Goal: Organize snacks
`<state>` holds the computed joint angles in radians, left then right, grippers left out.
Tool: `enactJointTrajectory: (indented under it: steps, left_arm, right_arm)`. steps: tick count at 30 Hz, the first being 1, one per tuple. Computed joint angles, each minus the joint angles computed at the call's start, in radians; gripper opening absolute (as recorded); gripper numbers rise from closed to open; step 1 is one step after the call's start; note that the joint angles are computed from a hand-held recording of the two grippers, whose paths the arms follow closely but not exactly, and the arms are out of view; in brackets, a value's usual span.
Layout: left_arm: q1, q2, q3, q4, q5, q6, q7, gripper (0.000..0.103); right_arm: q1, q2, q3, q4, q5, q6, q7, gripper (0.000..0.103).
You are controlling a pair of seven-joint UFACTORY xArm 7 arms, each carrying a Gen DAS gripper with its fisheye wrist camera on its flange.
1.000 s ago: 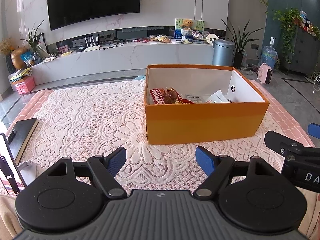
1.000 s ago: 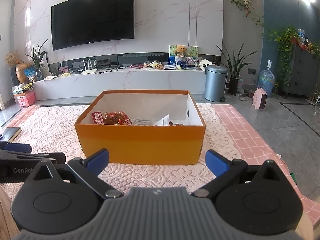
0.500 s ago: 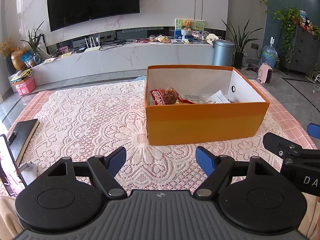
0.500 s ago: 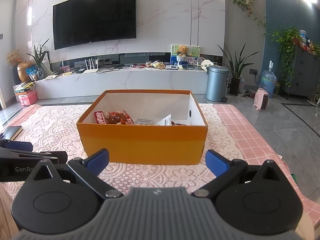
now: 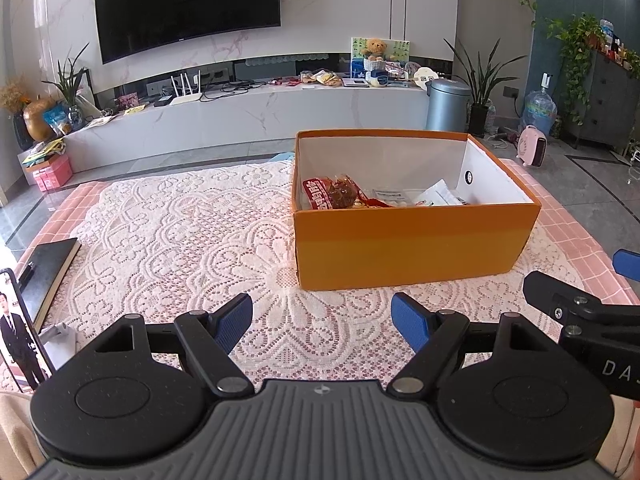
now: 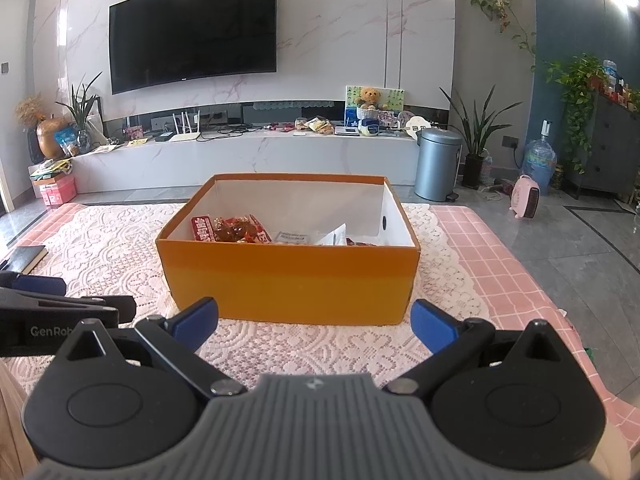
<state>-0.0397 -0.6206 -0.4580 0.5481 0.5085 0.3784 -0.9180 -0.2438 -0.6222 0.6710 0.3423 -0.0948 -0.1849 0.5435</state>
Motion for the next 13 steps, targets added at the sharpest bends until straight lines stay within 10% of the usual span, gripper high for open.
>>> enactJointTrajectory:
  steps: [13]
  left_arm:
    - [-0.002,-0.002,0.002,-0.003,-0.002,-0.005,-0.005,0.092]
  right_arm:
    - [0.014,0.012,-0.022,0.001,-0.006,0.004,-0.013,0.099]
